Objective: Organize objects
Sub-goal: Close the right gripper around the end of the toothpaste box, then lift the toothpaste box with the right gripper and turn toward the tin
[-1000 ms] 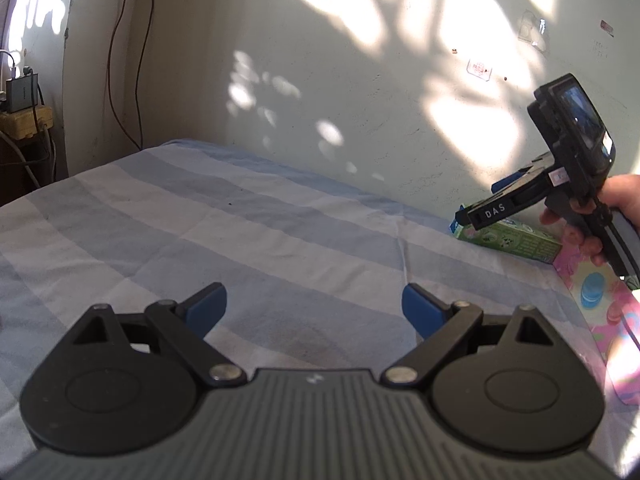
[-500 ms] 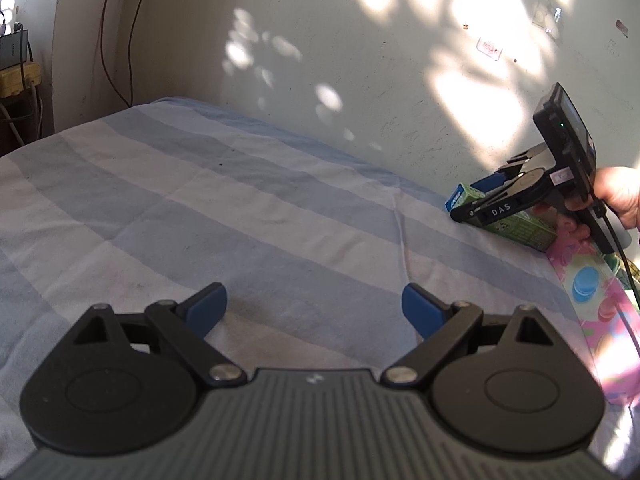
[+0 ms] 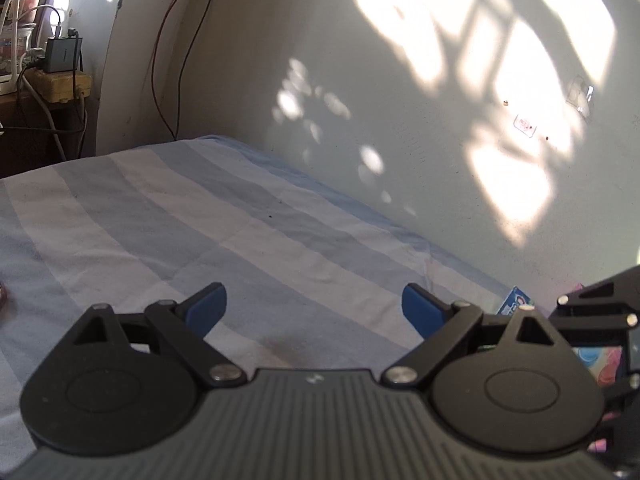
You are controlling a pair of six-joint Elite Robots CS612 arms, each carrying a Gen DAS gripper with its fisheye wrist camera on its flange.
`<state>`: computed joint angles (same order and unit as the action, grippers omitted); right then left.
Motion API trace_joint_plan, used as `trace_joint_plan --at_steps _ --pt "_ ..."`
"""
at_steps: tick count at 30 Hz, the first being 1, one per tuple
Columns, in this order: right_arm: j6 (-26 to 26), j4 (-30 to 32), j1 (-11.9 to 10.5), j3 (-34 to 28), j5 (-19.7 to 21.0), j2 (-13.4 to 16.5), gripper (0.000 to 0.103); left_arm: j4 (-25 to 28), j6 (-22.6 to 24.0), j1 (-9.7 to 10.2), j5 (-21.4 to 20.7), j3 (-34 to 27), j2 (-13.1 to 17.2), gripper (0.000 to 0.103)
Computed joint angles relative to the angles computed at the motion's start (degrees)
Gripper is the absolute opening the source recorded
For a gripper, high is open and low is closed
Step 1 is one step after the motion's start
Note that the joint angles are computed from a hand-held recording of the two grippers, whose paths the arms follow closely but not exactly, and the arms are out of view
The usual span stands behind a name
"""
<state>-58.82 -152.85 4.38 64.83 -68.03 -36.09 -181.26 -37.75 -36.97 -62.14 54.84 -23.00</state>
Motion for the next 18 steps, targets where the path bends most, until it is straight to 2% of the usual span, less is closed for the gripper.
trace_joint_plan --at_steps 1,2,3,5,7,9,10,12,15,18 --pt "0.8 -5.0 0.1 3.5 0.9 -1.2 0.035 -0.7 -0.4 0.10 -0.4 0.1 0.0 0.096" --pt "2.3 -9.4 0.1 6.3 1.5 -2.2 0.060 -1.2 -0.5 0.17 -0.8 0.2 0.0 0.096" --pt "4.6 -13.5 -0.2 8.5 2.3 -2.9 0.071 -1.6 -0.3 0.28 -1.8 0.3 -0.1 0.096" --pt "13.8 -19.4 -0.8 10.5 1.8 -3.3 0.073 -2.6 0.4 0.73 -6.7 0.1 0.2 0.096" --pt "25.8 -25.5 -1.4 9.9 -2.7 -2.3 0.083 -2.9 0.0 1.54 -14.5 -0.8 0.7 0.096" --pt "37.8 -27.5 -1.9 7.2 -8.5 -0.9 0.083 -2.6 -1.0 2.16 -21.2 -2.3 1.5 0.095" --pt "43.8 -25.7 -2.3 4.7 -10.4 0.1 0.083 -2.7 -1.3 2.42 -24.4 -3.1 2.0 0.095" --pt "54.3 -19.6 -3.5 -1.8 -10.6 2.9 0.080 -3.5 -2.2 2.81 -29.9 -5.0 3.3 0.095" --pt "59.8 -14.0 -4.1 -8.9 -13.1 6.3 0.077 -4.1 -4.3 3.03 -32.7 -7.0 4.7 0.095" --pt "64.3 -6.5 -4.3 -17.1 -12.4 10.6 0.067 -4.1 -6.3 3.17 -32.8 -7.6 5.2 0.094"
